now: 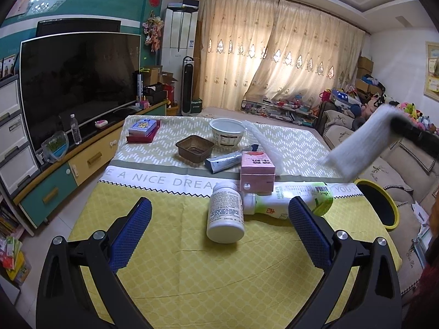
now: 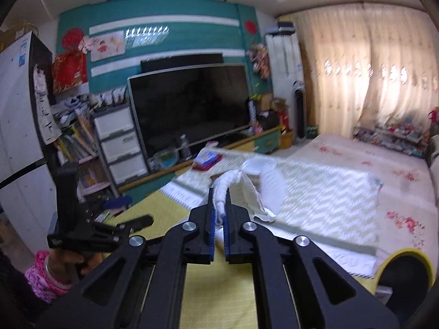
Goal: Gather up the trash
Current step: 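Grasp the white towel with the right tool and lift it toward the bin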
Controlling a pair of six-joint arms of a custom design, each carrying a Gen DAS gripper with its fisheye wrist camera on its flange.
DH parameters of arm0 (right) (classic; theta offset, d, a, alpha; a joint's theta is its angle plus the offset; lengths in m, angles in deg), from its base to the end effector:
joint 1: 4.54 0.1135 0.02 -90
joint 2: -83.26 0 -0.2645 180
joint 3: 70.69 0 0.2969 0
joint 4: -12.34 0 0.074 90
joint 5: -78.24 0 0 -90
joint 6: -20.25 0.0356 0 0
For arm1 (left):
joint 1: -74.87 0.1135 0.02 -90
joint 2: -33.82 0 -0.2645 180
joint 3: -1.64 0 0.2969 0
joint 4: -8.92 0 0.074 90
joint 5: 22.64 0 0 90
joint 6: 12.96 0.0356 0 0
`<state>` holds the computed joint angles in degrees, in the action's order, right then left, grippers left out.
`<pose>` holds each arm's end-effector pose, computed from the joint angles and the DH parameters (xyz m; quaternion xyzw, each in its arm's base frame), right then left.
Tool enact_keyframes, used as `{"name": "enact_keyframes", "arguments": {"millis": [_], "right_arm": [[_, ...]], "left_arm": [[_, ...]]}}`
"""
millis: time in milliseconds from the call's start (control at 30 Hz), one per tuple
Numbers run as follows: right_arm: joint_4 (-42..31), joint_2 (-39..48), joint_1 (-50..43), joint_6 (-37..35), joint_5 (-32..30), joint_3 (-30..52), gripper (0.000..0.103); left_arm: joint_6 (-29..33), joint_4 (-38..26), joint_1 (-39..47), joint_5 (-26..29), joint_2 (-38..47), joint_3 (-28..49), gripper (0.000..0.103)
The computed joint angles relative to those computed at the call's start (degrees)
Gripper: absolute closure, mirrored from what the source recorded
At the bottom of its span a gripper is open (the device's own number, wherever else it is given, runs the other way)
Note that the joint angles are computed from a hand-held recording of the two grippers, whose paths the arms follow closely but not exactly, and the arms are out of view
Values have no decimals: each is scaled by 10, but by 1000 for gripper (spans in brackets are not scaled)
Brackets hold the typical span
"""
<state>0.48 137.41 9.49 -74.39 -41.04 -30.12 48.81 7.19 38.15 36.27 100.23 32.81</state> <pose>0.2369 0.0771 0.2131 -0.2659 0.7853 0.2553 0.4975 0.2035 -0.1288 0.1217 -0.0555 0.8686 -0.0286 0.4916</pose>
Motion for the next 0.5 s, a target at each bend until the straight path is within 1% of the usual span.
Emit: {"name": "enact_keyframes", "arguments": {"millis": [133,233,367,500], "right_arm": [[-17,-54,-61,-3,10,-17,99],[-13,-47,-128,-13,24,-20,98],[0,-7,-218,-23,43,-18,98],[21,77,-277,-47,102,2,96]], "left_arm": [[2,5,-2,-2,8,3,5],[-1,5,-1,3,14,5,5],[-3,7,-5,4,31,14,5],[-1,14,-14,2,60,31,5]]}}
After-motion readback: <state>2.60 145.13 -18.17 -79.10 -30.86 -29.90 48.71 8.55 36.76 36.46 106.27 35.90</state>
